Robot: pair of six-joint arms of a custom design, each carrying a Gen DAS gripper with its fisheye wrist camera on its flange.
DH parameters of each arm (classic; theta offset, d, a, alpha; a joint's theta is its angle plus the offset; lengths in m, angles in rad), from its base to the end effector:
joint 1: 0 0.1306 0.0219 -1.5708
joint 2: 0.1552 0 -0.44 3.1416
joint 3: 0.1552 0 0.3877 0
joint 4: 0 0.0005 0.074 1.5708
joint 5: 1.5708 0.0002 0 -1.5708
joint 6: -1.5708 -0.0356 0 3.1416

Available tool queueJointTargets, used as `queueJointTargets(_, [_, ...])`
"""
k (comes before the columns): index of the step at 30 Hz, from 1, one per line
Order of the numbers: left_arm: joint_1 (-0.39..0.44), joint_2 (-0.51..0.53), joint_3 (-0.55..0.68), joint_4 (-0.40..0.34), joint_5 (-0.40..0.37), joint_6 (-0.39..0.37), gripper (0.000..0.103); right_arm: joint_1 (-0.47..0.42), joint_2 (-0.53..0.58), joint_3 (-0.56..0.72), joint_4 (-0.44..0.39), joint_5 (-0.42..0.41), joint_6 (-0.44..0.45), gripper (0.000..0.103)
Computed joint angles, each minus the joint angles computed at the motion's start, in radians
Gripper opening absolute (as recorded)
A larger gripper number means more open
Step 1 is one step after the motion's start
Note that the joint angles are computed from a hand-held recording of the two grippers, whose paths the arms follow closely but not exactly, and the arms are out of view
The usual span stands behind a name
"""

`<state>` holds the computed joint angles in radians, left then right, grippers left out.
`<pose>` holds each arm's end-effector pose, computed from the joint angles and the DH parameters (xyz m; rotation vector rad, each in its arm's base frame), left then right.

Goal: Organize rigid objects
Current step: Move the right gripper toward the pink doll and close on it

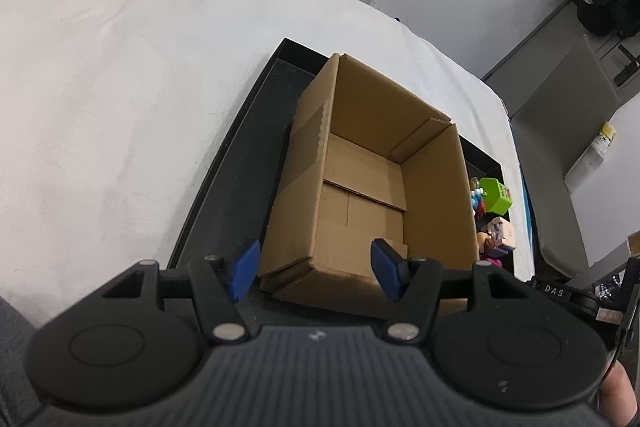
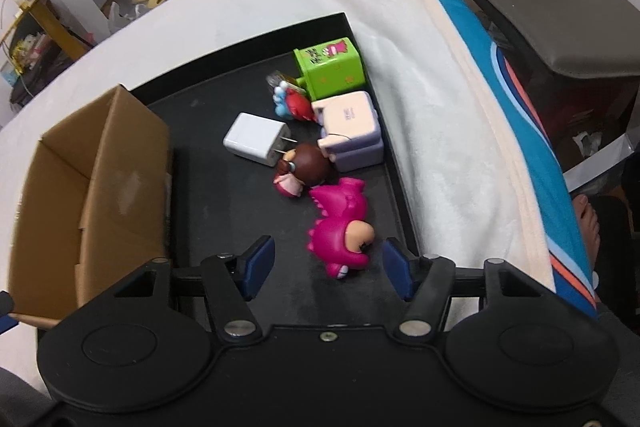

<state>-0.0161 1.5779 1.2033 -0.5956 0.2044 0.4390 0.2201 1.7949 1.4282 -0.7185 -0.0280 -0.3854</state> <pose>0.5150 -0.0160 0.3330 -0.4592 2.5277 -0.4360 0.5832 0.1310 0.3033 0.2117 2.6683 0.2334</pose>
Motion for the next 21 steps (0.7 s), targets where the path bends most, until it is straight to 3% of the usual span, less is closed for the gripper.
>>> queueJointTargets(7, [-0.012, 0.027, 0.005, 0.008, -0.016, -0.009, 0.054, -0.004, 0.034, 0.006, -0.003, 0.021, -0.018, 0.057])
queueJointTargets(10, [-0.014, 0.038, 0.01, 0.009, -0.024, -0.01, 0.046, -0.007, 0.056, 0.018, -0.009, 0.024, -0.018, 0.054])
queueJointTargets(13, [-0.019, 0.048, 0.02, 0.0, -0.041, -0.02, 0.041, -0.009, 0.081, 0.031, -0.016, 0.019, -0.021, 0.039])
queueJointTargets(21, [-0.011, 0.052, 0.012, 0.017, -0.056, -0.024, 0.018, -0.01, 0.055, 0.002, 0.029, -0.024, -0.026, 0.036])
